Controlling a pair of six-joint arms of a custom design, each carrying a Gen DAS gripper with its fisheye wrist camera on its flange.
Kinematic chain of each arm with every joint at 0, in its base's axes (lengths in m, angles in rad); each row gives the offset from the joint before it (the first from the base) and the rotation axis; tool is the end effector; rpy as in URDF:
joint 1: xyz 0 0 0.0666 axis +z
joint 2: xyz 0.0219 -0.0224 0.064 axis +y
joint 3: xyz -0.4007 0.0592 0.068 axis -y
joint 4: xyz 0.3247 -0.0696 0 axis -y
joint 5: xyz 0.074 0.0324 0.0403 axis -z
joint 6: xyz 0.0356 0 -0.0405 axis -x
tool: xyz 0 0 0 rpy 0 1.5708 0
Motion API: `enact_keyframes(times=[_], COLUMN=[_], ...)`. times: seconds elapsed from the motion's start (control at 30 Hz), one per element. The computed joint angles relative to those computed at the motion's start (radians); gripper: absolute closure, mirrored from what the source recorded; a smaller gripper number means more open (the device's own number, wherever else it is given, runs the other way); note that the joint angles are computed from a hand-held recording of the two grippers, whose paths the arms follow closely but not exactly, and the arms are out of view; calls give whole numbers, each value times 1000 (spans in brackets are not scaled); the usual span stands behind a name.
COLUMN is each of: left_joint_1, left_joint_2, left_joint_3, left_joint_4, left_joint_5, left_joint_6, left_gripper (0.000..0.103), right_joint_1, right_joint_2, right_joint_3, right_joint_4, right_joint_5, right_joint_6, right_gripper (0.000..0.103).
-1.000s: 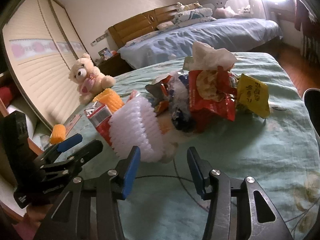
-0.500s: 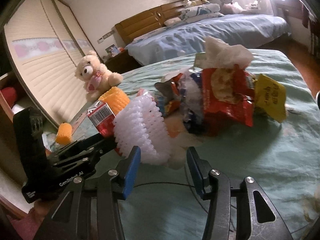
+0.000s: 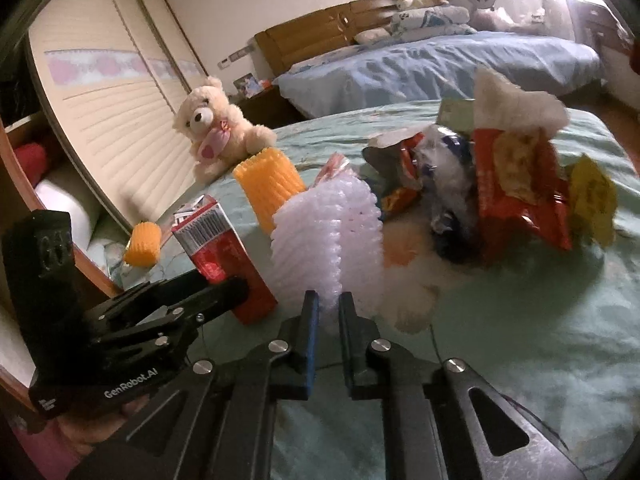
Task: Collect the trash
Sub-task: 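Carry the carton with the left tool while the right tool carries the foam net over the bin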
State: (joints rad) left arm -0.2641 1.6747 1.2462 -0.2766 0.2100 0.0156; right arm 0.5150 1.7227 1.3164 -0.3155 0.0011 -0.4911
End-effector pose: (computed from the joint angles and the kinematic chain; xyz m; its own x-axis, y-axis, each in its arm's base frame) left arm 0.4895 -0.1405 0.3165 -0.6319 0.1551 -0.7593 0.3987 0.9052 -0.1470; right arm 0.4616 0.2607 0.3155 -0.7390 0.1236 -0.6622 -0.1625 0.9213 0.3533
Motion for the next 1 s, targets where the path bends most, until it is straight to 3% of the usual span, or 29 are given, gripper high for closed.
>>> enact_keyframes(times=[0.47, 1.0], left_joint_1=[-141, -310], left_joint_2=[-7, 55], left_joint_3=[27, 154], left_joint_4=[-16, -74], left_joint_5=[43, 42], left_joint_6=[-31, -70], left_gripper=[56, 56], right_joint_1=[-65, -193], right_joint_2=[-214, -403], right_joint_3=[-226, -388], right_joint_4=[45, 22], right_joint_5=[91, 161], right_joint_6=[-75, -119], right_gripper=[94, 94])
